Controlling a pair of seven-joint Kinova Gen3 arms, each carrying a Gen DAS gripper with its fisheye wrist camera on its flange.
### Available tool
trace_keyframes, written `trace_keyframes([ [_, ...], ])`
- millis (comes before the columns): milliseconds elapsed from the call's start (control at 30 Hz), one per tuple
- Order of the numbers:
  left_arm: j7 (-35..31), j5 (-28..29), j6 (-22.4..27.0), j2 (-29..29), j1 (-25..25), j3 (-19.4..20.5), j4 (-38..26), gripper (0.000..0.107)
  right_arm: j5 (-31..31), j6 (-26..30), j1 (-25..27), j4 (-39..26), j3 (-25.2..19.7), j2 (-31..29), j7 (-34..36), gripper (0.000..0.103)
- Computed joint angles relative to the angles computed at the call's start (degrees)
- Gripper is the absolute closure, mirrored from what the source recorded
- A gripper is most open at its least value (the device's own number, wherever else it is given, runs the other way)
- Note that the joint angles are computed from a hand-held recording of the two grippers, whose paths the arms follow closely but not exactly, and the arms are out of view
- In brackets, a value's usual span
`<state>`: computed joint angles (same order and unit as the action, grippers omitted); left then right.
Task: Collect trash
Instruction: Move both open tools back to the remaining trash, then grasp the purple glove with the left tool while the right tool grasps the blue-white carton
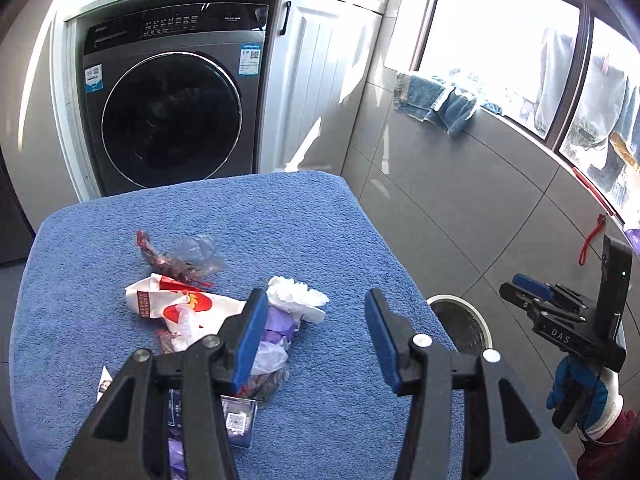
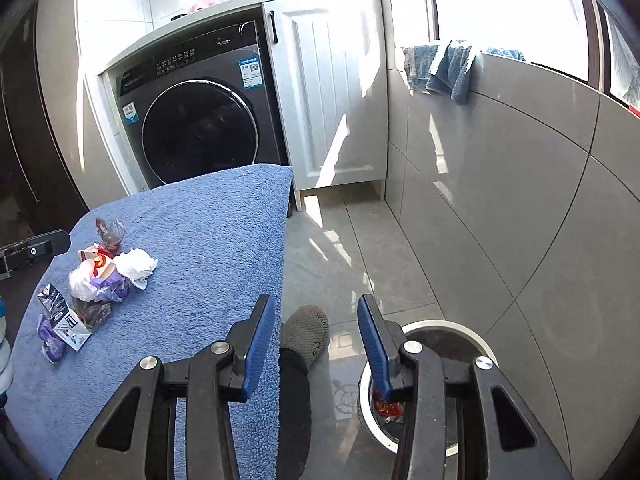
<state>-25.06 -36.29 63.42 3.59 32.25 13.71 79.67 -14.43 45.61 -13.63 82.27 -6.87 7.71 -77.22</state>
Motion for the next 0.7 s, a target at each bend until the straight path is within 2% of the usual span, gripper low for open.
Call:
trace_keyframes([
  [67,2.28,-1.02,0.6,-3.33,-0.24,-0.04,3.4,0.059,0.75,-0.05,-1.27,-0.13,-0.67,-0.57,-0.63,0.062],
  [267,6.5,-2.12,2.37,-13.25,-4.44,3.22,12.58,0.056,2.3,0.5,-4.75,-0.93,-2.12,-1.82,-1.62,0.061],
  [533,8.46,0.83,4.5,-22.56,-10.49,6.4,19.54,0.056,2.37,2.21,-9.06,-2.5,-4.09,-2.0,-1.32,0.061],
  [700,7.46,5.87,2.26,-26.27,-12.26,6.66,23.19,0.056,1.53,3.99,-11.33,-3.7,-5.17,-1.38,0.1,0.061],
])
